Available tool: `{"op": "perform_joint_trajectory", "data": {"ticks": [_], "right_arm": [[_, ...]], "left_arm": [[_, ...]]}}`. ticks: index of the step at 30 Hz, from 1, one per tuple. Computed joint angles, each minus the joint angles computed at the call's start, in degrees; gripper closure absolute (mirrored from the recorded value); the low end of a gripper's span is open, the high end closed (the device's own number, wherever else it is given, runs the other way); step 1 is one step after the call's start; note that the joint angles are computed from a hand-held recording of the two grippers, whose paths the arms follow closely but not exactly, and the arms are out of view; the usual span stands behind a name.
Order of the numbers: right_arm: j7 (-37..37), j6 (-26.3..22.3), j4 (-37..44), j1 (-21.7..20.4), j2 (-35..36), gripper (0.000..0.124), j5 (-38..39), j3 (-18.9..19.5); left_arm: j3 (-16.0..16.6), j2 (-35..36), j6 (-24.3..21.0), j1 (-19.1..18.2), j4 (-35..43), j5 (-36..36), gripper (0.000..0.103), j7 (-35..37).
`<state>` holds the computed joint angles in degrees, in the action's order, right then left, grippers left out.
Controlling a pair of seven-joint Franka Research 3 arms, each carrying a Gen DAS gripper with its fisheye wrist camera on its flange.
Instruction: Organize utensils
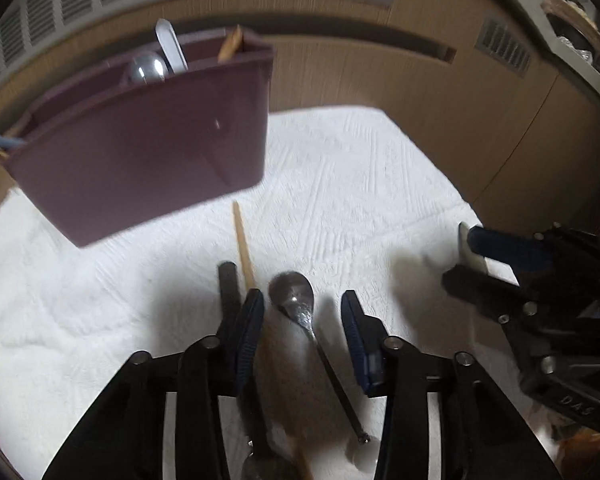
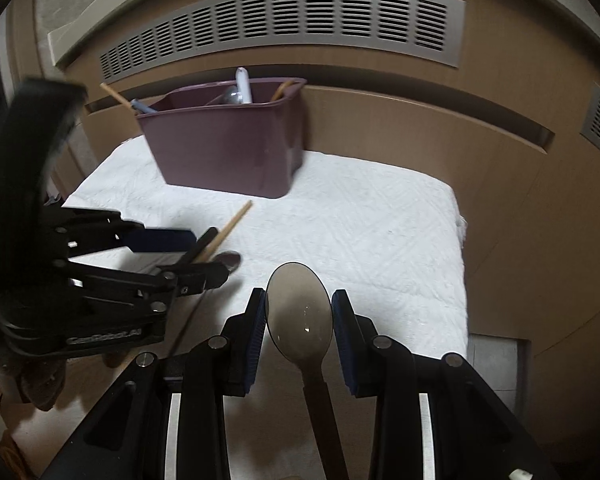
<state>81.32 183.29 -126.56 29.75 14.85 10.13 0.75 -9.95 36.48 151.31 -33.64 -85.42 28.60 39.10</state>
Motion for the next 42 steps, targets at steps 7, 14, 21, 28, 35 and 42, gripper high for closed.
{"op": "perform_joint_trajectory", "data": {"ticks": [7,14,21,28,35,42], "right_arm": [[-0.3,-0.2,0.7,-1.7,1.1,0.093,1.3,1.2],[0.3,-0.7,1.0,-1.1,1.5,0.093,1.2,0.4],[1.2,-0.1,0.1,1.0,0.1,0.093,0.2,-1.7],[3.6,-0.1,-0.9,5.1,-1.6,0.093,-2.7,-6.0],[5.3,-0.1,-0.7,6.4,-2.4,0.093,-4.9,-6.4],[6.4,-0.4,-0.6,7.1,-3.0,0.093,-7.6,-6.6]], "left_arm": [[-1.7,3.1,-0.9,1.9,3.7,-4.9,0.066,3.4],[-0.2,6.6,-9.9,-1.1,11.7,-3.5,0.066,6.7],[2.7,4.2,-4.4,-2.5,6.5,0.1,0.077,-0.7],[7.9,-6.3,5.6,-6.6,-8.0,14.2,0.078,-18.5],[8.5,-13.3,7.4,-6.9,-15.1,26.3,0.101,-32.6],[2.6,-13.8,3.3,-1.6,-16.1,24.5,0.101,-30.8]]}}
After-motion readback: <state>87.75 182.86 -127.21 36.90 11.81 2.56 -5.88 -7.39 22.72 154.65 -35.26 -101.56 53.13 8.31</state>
